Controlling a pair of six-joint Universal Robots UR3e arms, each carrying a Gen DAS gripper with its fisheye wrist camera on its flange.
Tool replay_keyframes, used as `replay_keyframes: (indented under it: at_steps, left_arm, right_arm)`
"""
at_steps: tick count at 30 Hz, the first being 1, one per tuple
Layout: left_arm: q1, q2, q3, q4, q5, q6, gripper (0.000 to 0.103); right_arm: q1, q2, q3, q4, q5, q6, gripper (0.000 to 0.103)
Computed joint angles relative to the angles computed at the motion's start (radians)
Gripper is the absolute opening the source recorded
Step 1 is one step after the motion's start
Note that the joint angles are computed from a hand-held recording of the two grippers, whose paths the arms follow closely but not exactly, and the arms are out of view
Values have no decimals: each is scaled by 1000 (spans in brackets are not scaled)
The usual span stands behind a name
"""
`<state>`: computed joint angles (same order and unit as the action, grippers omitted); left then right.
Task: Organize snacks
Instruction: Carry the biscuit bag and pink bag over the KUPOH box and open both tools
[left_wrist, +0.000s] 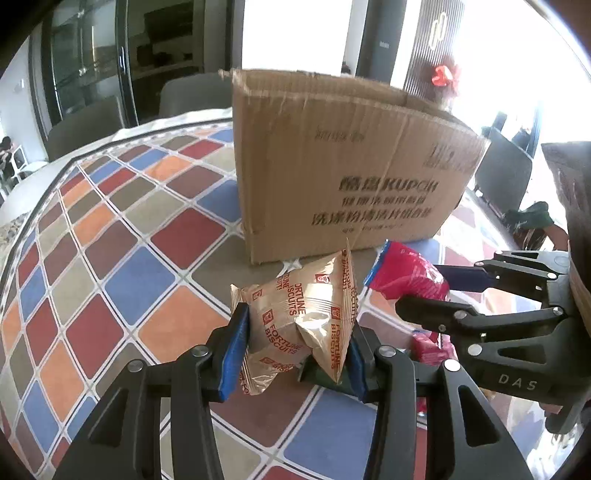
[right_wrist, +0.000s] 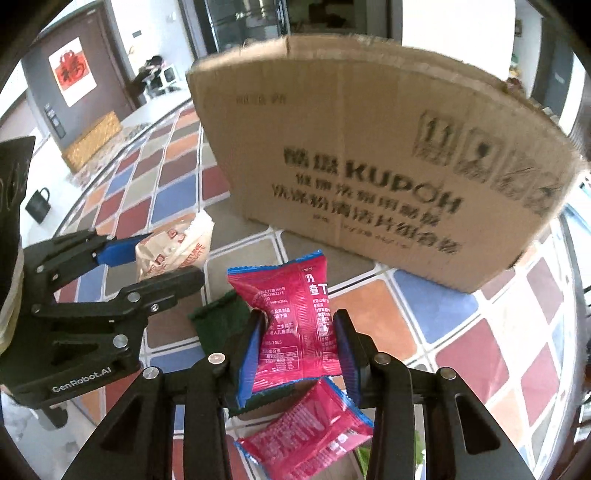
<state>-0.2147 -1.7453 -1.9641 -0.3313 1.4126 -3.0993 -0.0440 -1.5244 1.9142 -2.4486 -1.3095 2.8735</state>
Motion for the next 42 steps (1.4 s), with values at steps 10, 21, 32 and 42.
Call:
replay_keyframes:
  at_steps: [10,21,32,42]
  left_arm:
    - [-9,107,32,-19,-15,-34,46]
    - [-26,133,149,-35,-16,-44,46]
    - [-44,70,315,-64,-20,-48,46]
    - [-46,-33,474,-113,-23,-66,46]
  right_arm:
    - [-58,-168,36,1,46,51,39]
    - [-80,-250,-10,-22,54,123,39]
    - [-151,-285,-77,-17,100,132,39]
    - [-148,-224,-169,-42,91,160,39]
